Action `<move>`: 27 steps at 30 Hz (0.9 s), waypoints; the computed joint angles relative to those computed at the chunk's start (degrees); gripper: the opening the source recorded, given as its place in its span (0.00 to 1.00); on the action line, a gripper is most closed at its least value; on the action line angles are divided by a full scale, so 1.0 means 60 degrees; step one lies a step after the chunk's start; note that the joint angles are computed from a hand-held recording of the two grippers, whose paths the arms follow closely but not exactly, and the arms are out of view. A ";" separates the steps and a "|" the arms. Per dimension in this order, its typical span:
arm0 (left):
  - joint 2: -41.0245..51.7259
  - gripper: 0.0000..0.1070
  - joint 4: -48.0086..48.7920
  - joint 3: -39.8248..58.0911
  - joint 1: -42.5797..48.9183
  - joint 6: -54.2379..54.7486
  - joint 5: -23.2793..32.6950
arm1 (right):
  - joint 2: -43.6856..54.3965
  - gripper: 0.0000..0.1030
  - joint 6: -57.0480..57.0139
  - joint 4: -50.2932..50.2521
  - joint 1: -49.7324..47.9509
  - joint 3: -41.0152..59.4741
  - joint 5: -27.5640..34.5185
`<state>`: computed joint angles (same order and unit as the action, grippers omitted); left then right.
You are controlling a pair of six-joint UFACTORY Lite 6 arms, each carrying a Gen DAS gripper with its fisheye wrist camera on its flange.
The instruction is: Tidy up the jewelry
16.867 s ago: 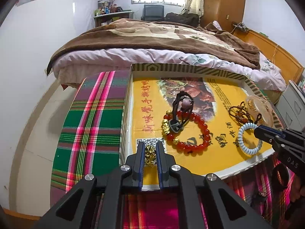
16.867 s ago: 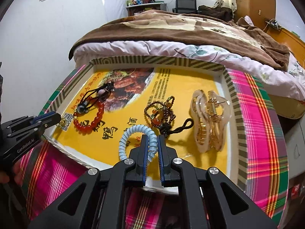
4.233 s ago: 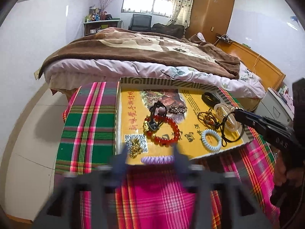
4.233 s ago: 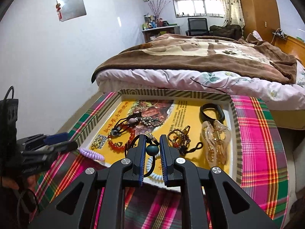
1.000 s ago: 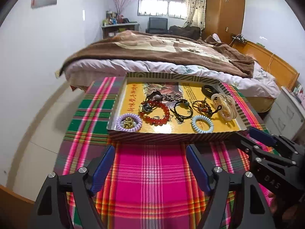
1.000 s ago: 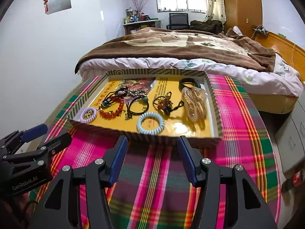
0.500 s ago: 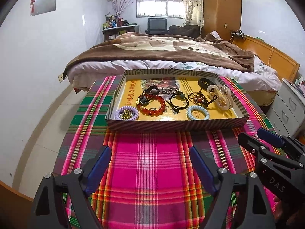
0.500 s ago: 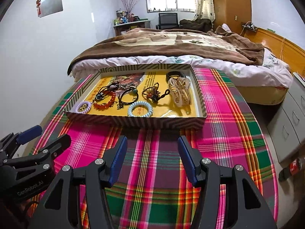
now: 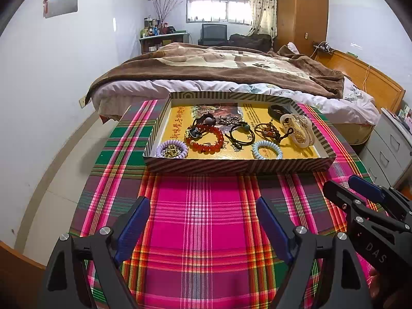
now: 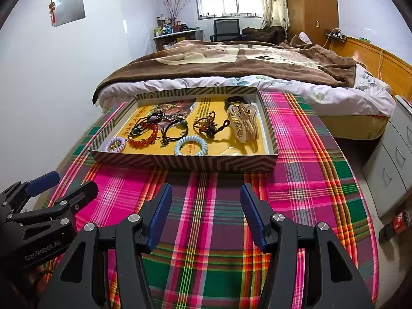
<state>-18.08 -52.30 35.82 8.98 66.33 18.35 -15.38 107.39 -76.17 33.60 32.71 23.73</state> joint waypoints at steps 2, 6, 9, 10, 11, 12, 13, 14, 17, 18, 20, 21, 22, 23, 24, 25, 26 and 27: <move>-0.0094 0.79 0.0001 -0.0054 -0.0008 0.0011 -0.0044 | -0.0067 0.54 0.0031 -0.0027 0.0023 -0.0046 0.0021; -0.0159 0.79 0.0040 -0.0068 0.0026 -0.0034 0.0080 | -0.0141 0.54 0.0023 0.0024 0.0070 -0.0105 0.0039; -0.0313 0.79 0.0211 -0.0142 -0.0028 -0.0202 0.0024 | -0.0189 0.54 -0.0011 0.0088 0.0120 -0.0130 0.0067; -0.0334 0.79 0.0204 -0.0137 -0.0011 -0.0202 0.0065 | -0.0205 0.54 -0.0014 0.0096 0.0130 -0.0142 0.0079; -0.0334 0.79 0.0132 -0.0118 0.0027 -0.0146 0.0138 | -0.0188 0.54 0.0018 0.0072 0.0128 -0.0132 0.0086; -0.0332 0.79 0.0052 -0.0110 0.0070 -0.0088 0.0203 | -0.0199 0.54 0.0030 0.0068 0.0138 -0.0139 0.0091; -0.0349 0.79 -0.0021 -0.0125 0.0104 -0.0028 0.0236 | -0.0205 0.54 0.0041 0.0060 0.0147 -0.0145 0.0088; -0.0362 0.79 -0.0047 -0.0134 0.0124 -0.0002 0.0259 | -0.0188 0.54 0.0042 0.0050 0.0133 -0.0137 0.0085; -0.0430 0.79 0.0277 -0.0188 0.0029 -0.0336 0.0019 | -0.0190 0.54 0.0082 0.0044 0.0173 -0.0141 0.0077; -0.0460 0.79 0.0622 -0.0206 -0.0069 -0.0680 -0.0134 | -0.0212 0.54 0.0084 0.0058 0.0201 -0.0153 0.0084; -0.0435 0.79 0.0994 -0.0198 -0.0168 -0.1064 -0.0278 | -0.0294 0.54 0.0072 0.0110 0.0307 -0.0173 0.0144; -0.0427 0.79 0.1001 -0.0201 -0.0172 -0.1076 -0.0308 | -0.0315 0.54 0.0060 0.0127 0.0349 -0.0174 0.0182; -0.0424 0.79 0.1025 -0.0208 -0.0176 -0.1093 -0.0316 | -0.0338 0.54 0.0063 0.0135 0.0394 -0.0182 0.0229; -0.0426 0.79 0.1056 -0.0219 -0.0187 -0.1120 -0.0343 | -0.0384 0.54 0.0038 0.0161 0.0411 -0.0200 0.0250; -0.0429 0.79 0.1100 -0.0226 -0.0208 -0.1168 -0.0381 | -0.0411 0.54 0.0025 0.0189 0.0432 -0.0212 0.0269; -0.0436 0.79 0.1164 -0.0227 -0.0231 -0.1243 -0.0403 | -0.0405 0.54 -0.0012 0.0222 0.0431 -0.0203 0.0274; -0.0436 0.79 0.1164 -0.0227 -0.0231 -0.1243 -0.0403 | -0.0409 0.54 -0.0064 0.0271 0.0428 -0.0192 0.0286; -0.0443 0.79 0.1162 -0.0227 -0.0226 -0.1241 -0.0376 | -0.0424 0.54 -0.0086 0.0312 0.0449 -0.0194 0.0312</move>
